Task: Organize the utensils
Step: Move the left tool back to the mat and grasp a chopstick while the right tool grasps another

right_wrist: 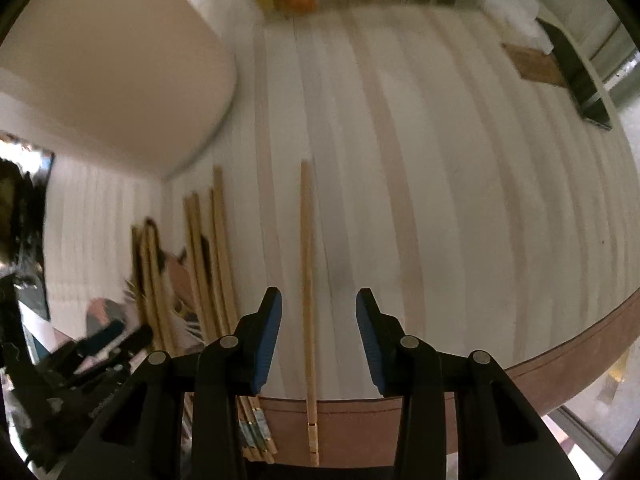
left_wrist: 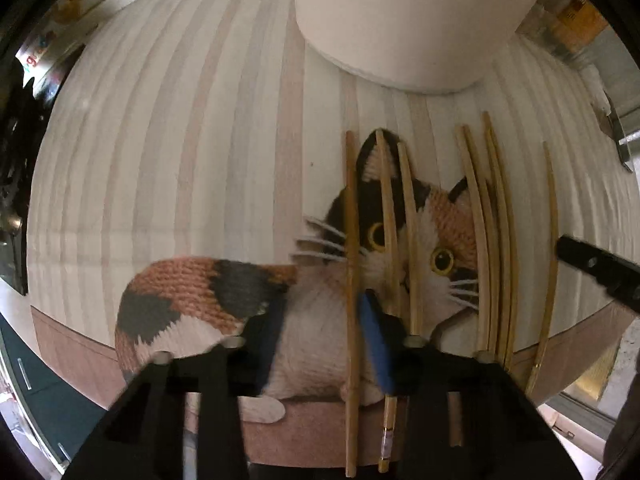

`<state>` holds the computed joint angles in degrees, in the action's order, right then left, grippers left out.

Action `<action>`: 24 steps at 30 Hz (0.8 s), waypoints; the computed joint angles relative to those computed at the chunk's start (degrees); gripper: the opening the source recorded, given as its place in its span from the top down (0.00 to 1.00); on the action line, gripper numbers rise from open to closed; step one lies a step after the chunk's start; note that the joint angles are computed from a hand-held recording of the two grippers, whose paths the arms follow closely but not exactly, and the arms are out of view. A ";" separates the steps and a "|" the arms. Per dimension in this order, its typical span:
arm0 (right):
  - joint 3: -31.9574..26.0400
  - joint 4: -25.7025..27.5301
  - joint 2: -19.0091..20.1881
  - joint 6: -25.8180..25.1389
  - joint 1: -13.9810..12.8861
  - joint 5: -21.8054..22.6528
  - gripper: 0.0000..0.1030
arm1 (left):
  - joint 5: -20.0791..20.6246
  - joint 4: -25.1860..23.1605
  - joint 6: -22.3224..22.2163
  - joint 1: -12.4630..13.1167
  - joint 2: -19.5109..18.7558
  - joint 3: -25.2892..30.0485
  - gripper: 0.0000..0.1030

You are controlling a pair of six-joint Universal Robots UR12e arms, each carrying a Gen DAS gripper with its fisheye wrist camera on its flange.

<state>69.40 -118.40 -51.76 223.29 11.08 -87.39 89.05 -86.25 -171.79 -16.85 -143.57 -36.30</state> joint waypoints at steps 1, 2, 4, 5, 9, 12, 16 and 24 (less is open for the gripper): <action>-0.55 1.13 0.47 -0.41 0.14 -0.19 0.60 | 0.24 -0.04 0.08 -0.07 -0.09 0.19 0.92; -0.99 1.97 0.82 -0.69 0.21 -0.28 0.60 | 0.42 -0.18 0.20 -0.06 -0.17 0.32 0.94; -1.76 3.46 1.41 -1.21 0.60 -1.67 0.64 | 1.34 0.14 0.22 0.04 -0.28 0.38 0.95; -2.29 4.42 1.69 -2.09 0.84 -2.54 0.69 | 2.30 0.96 0.23 0.07 -0.16 -0.03 0.95; -2.34 6.60 1.68 -3.36 1.19 -4.96 0.93 | 2.59 0.36 0.03 0.77 -0.95 1.42 0.95; -0.96 6.90 0.91 -3.16 0.72 -4.77 0.93 | 2.50 0.26 0.24 1.13 -1.05 1.60 0.95; -0.18 6.97 0.50 -4.03 0.41 -4.57 0.93 | 2.43 -0.96 0.23 1.34 -1.61 3.03 0.95; -1.80 10.18 1.01 -5.37 0.51 -6.19 0.92 | 1.54 -4.15 -0.59 1.67 -3.82 8.25 0.94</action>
<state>67.61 -108.22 -50.75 217.92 11.59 -93.59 90.59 -90.40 -172.38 -15.18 -147.39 -28.05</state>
